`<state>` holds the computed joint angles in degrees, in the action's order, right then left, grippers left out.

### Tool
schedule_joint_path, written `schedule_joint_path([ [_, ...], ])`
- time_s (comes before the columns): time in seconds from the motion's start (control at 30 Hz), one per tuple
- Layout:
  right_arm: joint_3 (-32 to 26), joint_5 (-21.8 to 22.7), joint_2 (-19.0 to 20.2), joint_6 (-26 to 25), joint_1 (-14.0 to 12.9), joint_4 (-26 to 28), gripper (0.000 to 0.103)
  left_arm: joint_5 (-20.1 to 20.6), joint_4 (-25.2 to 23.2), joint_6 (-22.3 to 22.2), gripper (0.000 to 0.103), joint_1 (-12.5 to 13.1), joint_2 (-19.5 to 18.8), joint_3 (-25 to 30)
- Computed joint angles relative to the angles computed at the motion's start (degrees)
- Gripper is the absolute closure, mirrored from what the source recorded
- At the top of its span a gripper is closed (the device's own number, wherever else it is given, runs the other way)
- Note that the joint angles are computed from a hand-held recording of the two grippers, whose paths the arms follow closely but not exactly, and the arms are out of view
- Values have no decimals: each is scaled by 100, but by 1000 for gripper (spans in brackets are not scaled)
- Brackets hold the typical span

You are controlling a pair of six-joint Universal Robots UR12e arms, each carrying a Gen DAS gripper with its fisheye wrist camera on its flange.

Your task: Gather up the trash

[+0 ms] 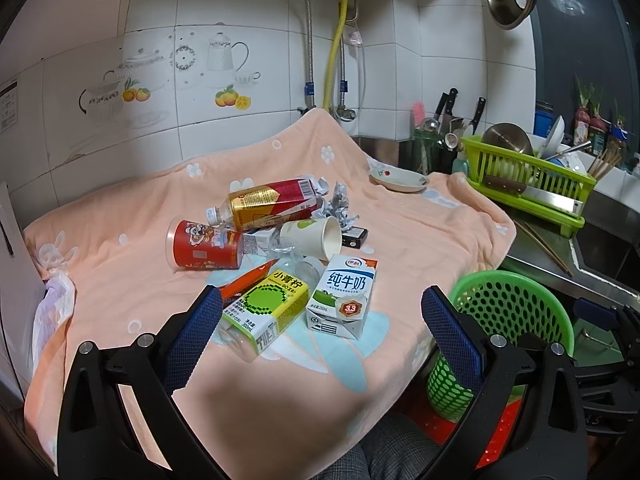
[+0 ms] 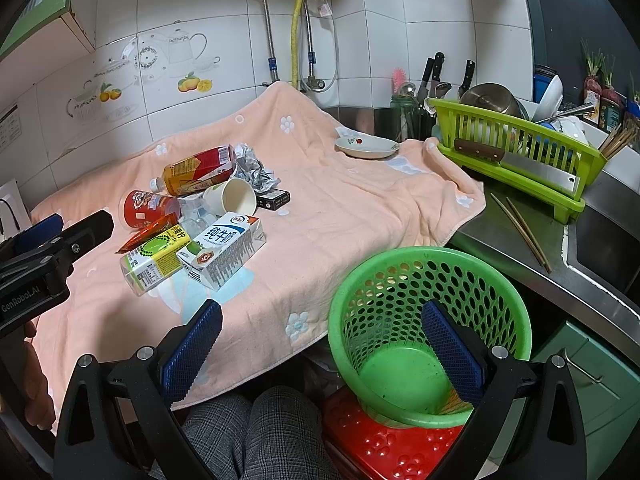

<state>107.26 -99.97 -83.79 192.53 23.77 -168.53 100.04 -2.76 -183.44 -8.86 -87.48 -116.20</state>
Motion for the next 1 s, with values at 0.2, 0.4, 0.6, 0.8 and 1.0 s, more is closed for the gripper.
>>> schedule_joint_path([
  [0.2,-5,27,2,-2,-15,6,6,4,1,-1,5,4,4,-3],
  [0.4,-11,26,5,1,-13,12,6,19,-5,-4,5,-4,-9,-1],
  [0.6,-8,47,24,2,-20,11,6,22,-2,5,5,5,-21,4],
  [0.8,-16,51,31,6,-17,12,6,6,-12,-6,5,13,-21,8],
  [1.0,-52,45,64,-8,10,26,6,-17,2,-25,5,43,-25,-5],
])
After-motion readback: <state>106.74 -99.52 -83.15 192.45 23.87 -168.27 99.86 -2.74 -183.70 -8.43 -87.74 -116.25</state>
